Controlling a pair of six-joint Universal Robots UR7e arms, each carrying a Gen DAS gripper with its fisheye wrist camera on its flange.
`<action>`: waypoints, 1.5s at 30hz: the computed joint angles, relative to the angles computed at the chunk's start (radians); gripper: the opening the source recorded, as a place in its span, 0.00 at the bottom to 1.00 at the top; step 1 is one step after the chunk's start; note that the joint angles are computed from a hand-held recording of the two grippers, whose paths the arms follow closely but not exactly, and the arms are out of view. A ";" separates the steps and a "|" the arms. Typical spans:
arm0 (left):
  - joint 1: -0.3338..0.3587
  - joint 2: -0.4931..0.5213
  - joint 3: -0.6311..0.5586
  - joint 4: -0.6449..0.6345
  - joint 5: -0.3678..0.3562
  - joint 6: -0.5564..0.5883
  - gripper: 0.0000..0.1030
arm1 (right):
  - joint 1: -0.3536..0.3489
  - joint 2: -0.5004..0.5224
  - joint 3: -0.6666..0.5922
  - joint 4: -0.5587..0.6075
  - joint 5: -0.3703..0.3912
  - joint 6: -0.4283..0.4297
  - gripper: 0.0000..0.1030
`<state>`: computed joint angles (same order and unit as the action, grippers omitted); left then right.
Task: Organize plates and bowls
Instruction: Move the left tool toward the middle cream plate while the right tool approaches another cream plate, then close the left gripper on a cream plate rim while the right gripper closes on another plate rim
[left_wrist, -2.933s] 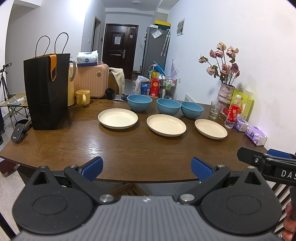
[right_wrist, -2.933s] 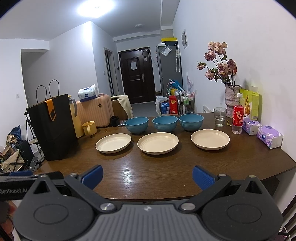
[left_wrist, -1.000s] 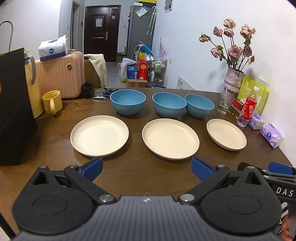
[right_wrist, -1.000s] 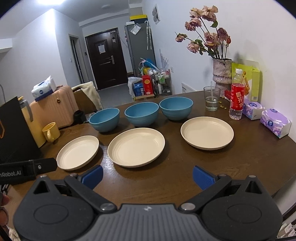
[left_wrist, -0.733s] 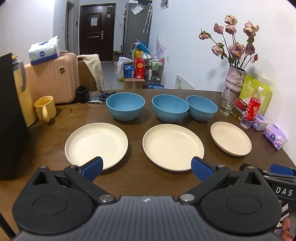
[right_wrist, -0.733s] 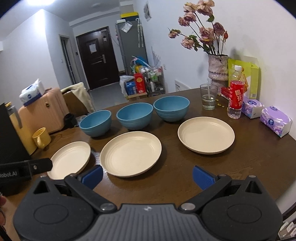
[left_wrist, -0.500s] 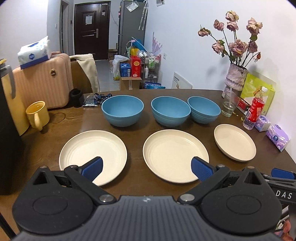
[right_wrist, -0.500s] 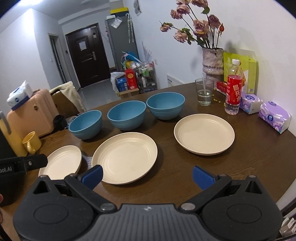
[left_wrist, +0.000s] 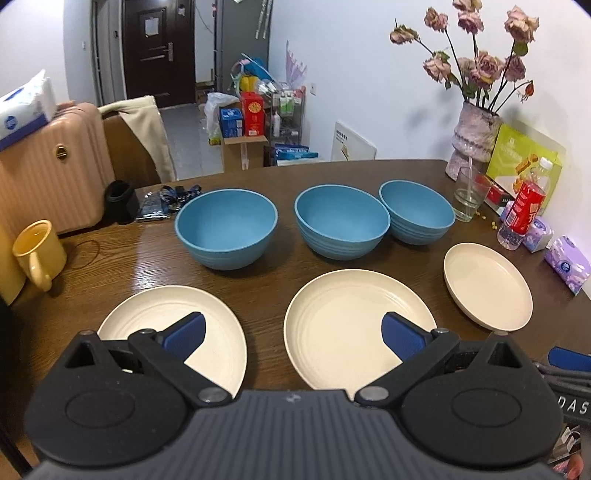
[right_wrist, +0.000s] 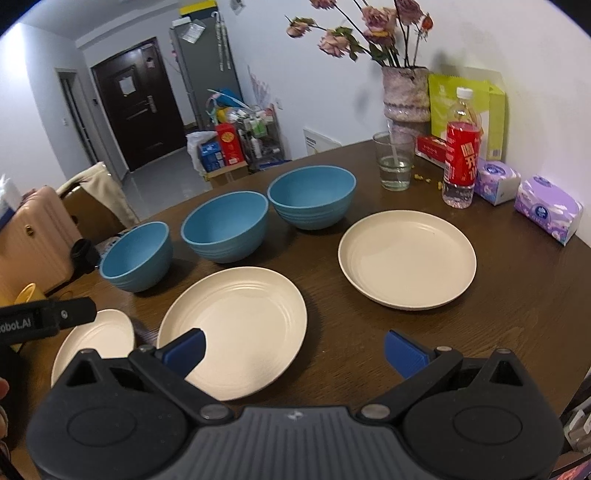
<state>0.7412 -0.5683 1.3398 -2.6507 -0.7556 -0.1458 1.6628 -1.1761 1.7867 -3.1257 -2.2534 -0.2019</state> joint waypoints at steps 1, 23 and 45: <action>0.006 0.013 -0.024 0.018 -0.006 0.003 1.00 | -0.003 0.007 -0.010 0.008 -0.005 0.006 1.00; 0.127 0.260 -0.485 0.424 -0.101 -0.057 0.99 | -0.090 0.155 -0.243 0.272 -0.017 0.144 0.92; 0.200 0.466 -0.917 0.834 -0.188 -0.193 0.57 | -0.151 0.208 -0.361 0.496 0.083 0.331 0.37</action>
